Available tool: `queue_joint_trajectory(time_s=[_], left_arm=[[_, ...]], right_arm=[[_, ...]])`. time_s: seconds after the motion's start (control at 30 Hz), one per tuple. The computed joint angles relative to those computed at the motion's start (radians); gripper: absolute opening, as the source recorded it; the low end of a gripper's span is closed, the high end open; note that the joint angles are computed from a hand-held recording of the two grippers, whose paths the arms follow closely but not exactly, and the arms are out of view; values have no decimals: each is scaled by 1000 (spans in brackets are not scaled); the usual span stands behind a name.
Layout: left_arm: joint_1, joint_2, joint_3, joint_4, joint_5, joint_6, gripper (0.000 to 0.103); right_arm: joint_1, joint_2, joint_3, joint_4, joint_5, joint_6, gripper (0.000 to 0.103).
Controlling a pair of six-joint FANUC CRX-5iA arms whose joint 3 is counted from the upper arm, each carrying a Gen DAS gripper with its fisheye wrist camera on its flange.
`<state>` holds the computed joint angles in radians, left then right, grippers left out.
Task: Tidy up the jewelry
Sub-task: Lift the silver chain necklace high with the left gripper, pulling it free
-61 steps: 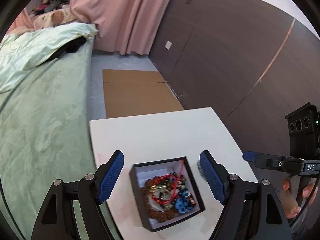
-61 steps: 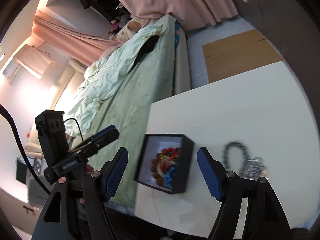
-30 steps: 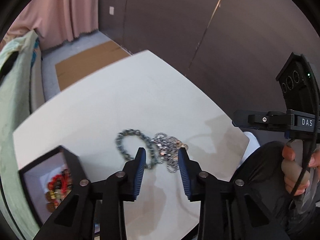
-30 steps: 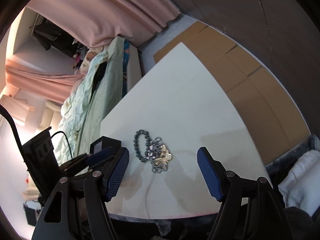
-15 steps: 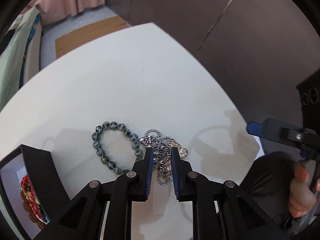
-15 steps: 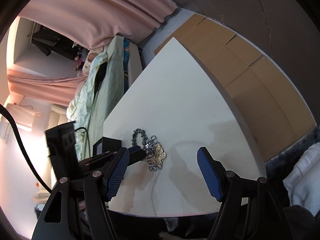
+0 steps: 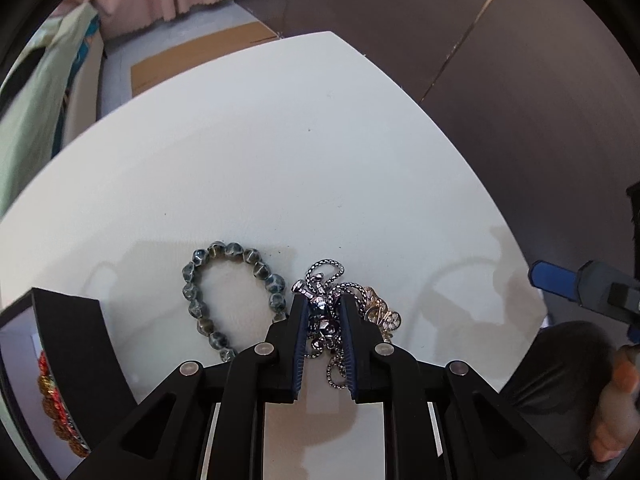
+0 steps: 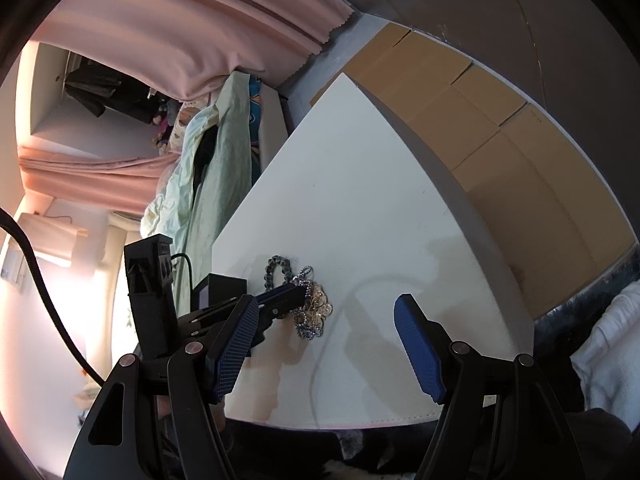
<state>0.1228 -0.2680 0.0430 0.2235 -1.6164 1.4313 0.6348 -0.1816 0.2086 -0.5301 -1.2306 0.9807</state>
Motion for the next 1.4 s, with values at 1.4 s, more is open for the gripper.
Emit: queue_joint_trajectory(time_s=[1.4], left_arm=[[419,-152,248,331,-46,-199,8]], right_arm=[[142,70,65,83,-8,-40,70]])
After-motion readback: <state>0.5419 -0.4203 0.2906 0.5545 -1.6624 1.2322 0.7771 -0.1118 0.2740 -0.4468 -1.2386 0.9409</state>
